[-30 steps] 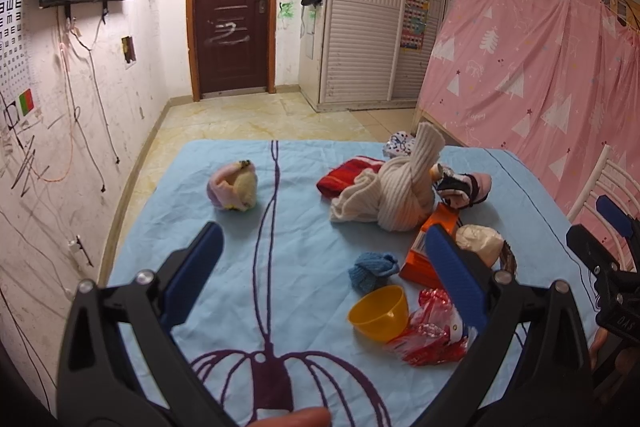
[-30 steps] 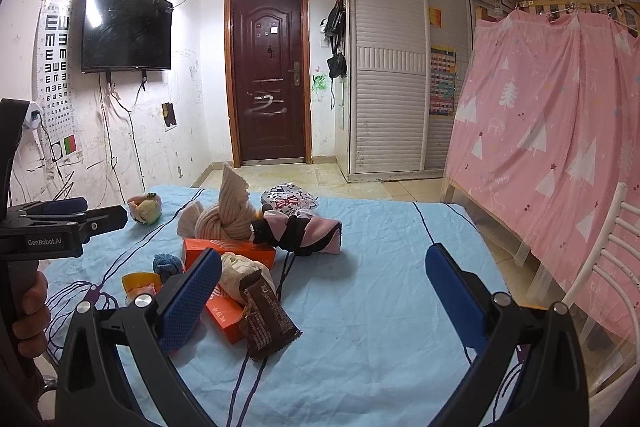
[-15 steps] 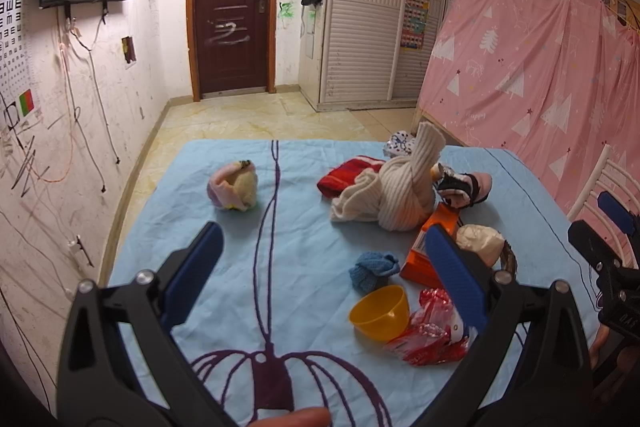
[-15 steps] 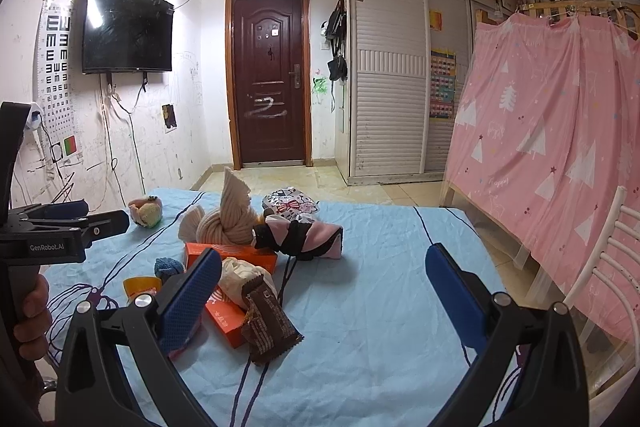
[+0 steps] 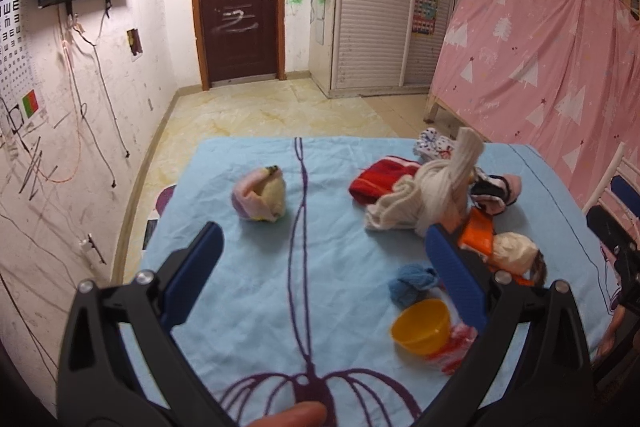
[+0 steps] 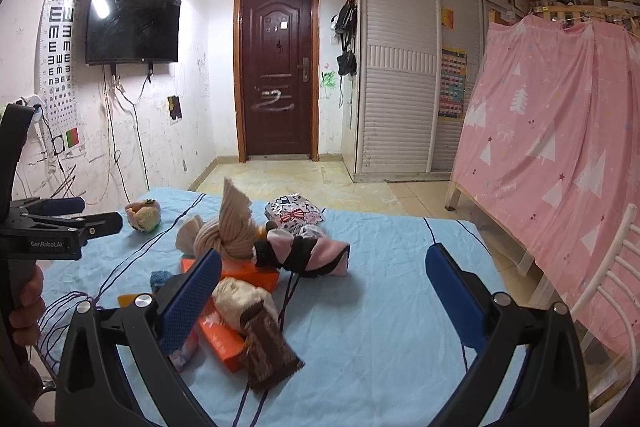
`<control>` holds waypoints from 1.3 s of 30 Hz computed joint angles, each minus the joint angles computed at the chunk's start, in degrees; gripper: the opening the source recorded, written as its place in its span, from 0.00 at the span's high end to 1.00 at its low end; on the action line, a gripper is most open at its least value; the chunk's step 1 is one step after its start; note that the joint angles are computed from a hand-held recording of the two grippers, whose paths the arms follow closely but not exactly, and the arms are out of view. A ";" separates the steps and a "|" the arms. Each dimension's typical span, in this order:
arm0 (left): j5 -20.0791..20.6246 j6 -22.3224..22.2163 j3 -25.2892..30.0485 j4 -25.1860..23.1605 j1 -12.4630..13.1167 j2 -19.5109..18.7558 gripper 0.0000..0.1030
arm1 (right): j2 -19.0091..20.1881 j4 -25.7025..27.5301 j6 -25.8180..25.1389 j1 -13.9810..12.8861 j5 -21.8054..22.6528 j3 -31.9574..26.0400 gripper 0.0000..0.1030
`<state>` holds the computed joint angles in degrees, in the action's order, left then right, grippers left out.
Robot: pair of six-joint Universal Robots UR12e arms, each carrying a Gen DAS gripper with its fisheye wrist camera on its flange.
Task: Collect trash
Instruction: 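Reach the left gripper to the pink-and-yellow sock ball and grasp it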
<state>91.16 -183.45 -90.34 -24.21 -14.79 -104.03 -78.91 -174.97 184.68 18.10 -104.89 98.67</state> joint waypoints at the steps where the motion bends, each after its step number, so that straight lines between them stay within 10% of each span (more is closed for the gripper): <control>1: 0.09 0.39 0.86 -1.19 0.19 -0.31 0.06 | 0.21 0.67 -0.13 -0.24 0.54 -0.60 0.08; 20: -5.44 -3.50 16.91 -22.67 4.10 -9.17 0.07 | 5.19 20.74 6.72 -5.82 18.39 -11.17 0.08; 39: -5.52 -1.54 16.04 -24.82 4.24 -9.95 0.71 | 8.10 28.75 7.52 -6.52 19.80 -14.32 0.11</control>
